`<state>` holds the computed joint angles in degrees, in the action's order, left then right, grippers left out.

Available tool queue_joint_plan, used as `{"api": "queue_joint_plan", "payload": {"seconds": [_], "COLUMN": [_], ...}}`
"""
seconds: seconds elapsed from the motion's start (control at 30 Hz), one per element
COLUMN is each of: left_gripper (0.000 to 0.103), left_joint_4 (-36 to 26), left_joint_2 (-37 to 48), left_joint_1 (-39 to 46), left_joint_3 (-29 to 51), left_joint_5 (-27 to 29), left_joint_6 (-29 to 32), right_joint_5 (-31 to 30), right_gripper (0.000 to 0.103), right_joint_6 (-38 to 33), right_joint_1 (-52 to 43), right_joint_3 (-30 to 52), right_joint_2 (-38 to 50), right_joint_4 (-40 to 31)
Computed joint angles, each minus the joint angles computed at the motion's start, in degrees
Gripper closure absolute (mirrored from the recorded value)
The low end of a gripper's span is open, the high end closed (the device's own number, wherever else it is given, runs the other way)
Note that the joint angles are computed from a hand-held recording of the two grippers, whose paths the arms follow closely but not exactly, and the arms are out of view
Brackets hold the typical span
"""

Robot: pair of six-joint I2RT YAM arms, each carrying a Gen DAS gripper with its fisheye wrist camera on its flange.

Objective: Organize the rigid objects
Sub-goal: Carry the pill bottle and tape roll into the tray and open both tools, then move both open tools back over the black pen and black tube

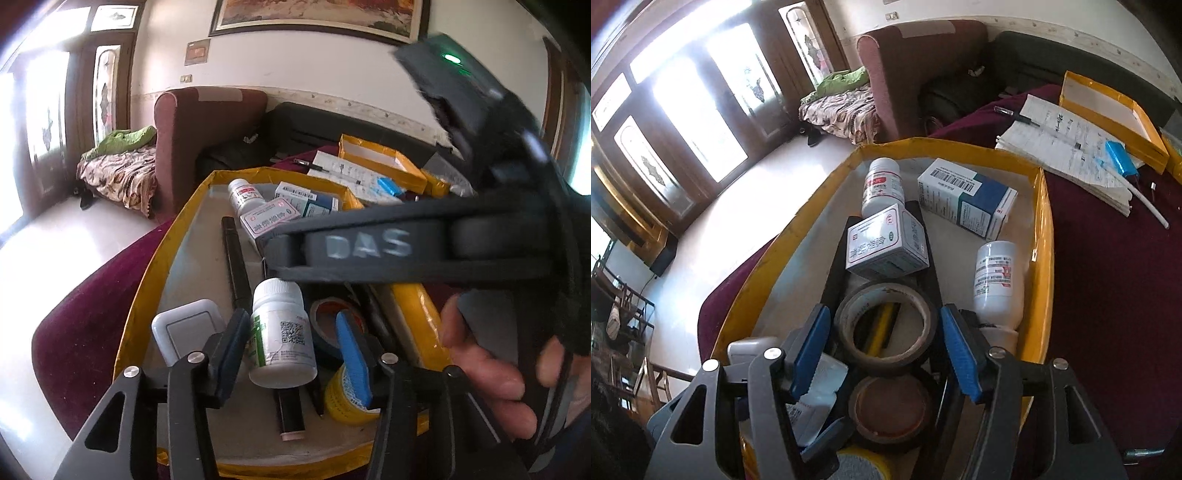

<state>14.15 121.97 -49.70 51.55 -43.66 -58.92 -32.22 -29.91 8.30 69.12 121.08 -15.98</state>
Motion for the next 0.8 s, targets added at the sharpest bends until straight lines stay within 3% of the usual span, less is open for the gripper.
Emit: {"api": "queue_joint_plan", "payload": {"seconds": [0.07, 0.17, 0.27, 0.4, 0.47, 0.57, 0.67, 0.8], "left_gripper": [0.048, 0.044, 0.042, 0.024, 0.019, 0.010, 0.002, 0.001], "left_joint_4": [0.6, 3.3, 1.8, -1.8, -1.1, -3.0, -9.9, -18.2], "left_joint_2": [-0.7, -2.5, -3.4, -1.1, 0.7, 5.2, 11.2, 17.6], "left_joint_1": [-0.6, -1.5, -3.6, -7.6, -9.1, -11.1, -12.3, -11.8], "left_joint_3": [-0.6, -2.0, 0.0, 6.9, 9.9, 17.8, 28.2, 39.2], "left_joint_5": [-1.0, -0.1, -0.6, -4.1, -3.9, -2.2, -2.0, 1.3], "left_joint_6": [0.2, 2.6, 5.7, 10.7, 13.2, 17.6, 19.5, 18.5], "right_joint_5": [0.1, -2.9, -8.3, -15.7, -17.9, -18.1, -13.6, -8.6], "right_gripper": [0.028, 0.028, 0.025, 0.016, 0.007, 0.006, 0.006, 0.006], "right_joint_6": [-0.4, -3.1, -10.5, -20.1, -22.6, -25.0, -22.5, -21.9], "right_joint_1": [-0.9, -4.2, -11.0, -23.6, -29.5, -39.2, -45.7, -50.1], "right_joint_3": [-2.1, -5.0, -8.8, -10.4, -9.9, -6.4, -3.9, 3.8], "right_joint_2": [-2.0, -5.7, -11.3, -14.2, -13.3, -9.3, -5.5, 3.0], "right_joint_4": [1.1, 0.1, -3.2, -8.2, -9.7, -11.2, -5.1, -5.4]}}
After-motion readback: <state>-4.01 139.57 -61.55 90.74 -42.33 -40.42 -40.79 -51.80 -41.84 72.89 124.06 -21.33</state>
